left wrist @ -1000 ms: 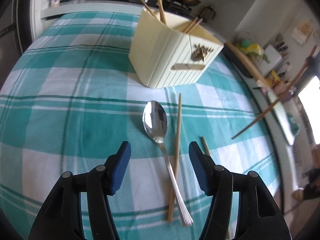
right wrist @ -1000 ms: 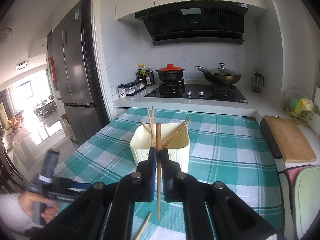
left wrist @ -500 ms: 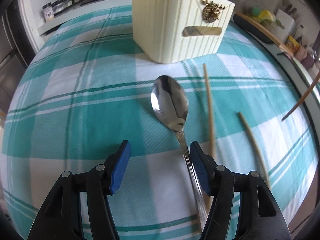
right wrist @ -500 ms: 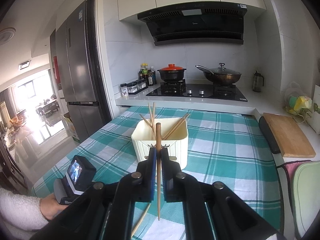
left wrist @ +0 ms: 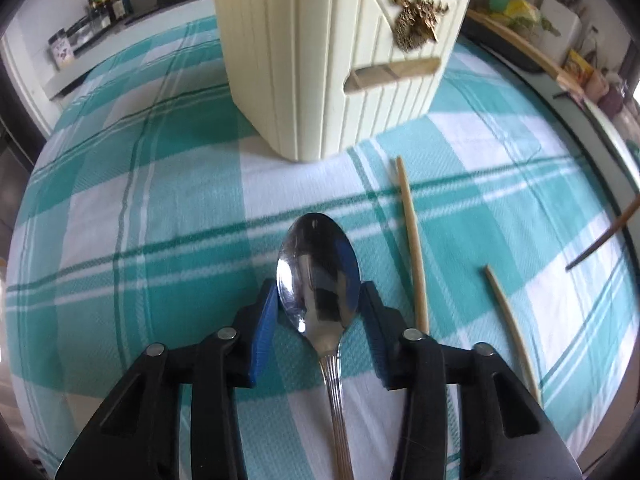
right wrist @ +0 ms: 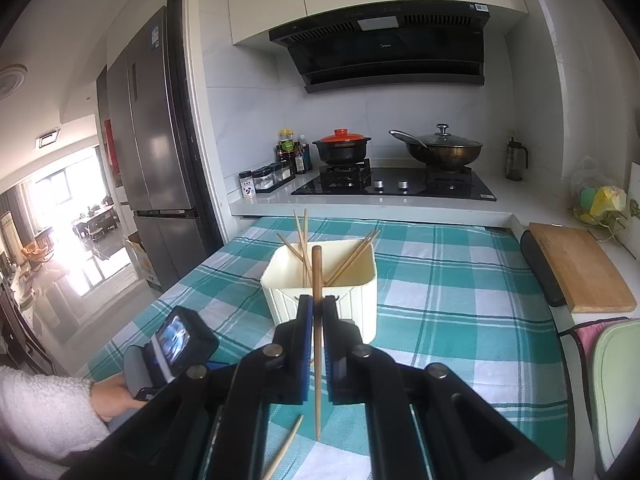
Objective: Organize utensils
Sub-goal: 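Lift the spoon and chopstick over the cream holder with both tools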
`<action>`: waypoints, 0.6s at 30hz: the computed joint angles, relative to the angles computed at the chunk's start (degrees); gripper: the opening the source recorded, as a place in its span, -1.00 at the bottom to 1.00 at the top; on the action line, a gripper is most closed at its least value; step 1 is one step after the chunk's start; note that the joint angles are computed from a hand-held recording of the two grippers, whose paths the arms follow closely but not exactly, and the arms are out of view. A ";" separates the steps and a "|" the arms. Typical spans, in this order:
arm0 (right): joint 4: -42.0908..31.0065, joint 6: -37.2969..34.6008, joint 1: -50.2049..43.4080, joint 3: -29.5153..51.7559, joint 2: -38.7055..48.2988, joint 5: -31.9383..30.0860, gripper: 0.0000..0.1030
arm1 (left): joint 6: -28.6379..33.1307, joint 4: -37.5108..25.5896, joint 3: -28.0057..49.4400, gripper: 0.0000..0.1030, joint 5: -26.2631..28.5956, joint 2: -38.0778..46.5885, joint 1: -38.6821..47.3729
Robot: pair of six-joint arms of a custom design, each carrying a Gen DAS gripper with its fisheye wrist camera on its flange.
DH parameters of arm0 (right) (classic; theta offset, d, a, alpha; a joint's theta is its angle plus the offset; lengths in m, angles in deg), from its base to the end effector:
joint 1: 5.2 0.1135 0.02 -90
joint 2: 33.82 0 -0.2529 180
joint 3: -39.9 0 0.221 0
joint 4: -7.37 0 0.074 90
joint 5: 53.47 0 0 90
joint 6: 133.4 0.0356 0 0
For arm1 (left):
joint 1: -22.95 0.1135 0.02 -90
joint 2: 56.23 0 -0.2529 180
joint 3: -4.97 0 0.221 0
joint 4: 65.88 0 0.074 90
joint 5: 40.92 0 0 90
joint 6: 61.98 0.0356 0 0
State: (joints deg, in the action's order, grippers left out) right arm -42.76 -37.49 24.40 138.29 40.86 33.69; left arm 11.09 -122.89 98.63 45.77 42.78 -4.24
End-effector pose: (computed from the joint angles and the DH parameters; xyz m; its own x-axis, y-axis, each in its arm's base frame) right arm 0.2197 0.1268 0.3975 -0.4396 -0.1314 -0.8885 -0.4893 0.8646 0.1141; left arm 0.2949 -0.1492 0.2456 -0.8797 0.1251 -0.4587 0.1842 0.9791 -0.0862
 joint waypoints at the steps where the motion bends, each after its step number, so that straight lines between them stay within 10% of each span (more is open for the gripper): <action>1: -0.18 -0.08 0.15 0.25 0.15 0.09 -0.90 | 0.29 1.30 -0.82 -0.21 1.82 -0.61 1.01; 18: -3.46 0.54 6.65 6.78 0.38 4.72 -0.90 | 0.08 -0.06 -5.24 -0.21 -4.61 -37.29 -2.62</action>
State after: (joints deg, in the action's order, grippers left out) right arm -46.22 -36.96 31.06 145.07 41.24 38.40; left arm 11.17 -122.96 93.39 41.15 5.49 -6.86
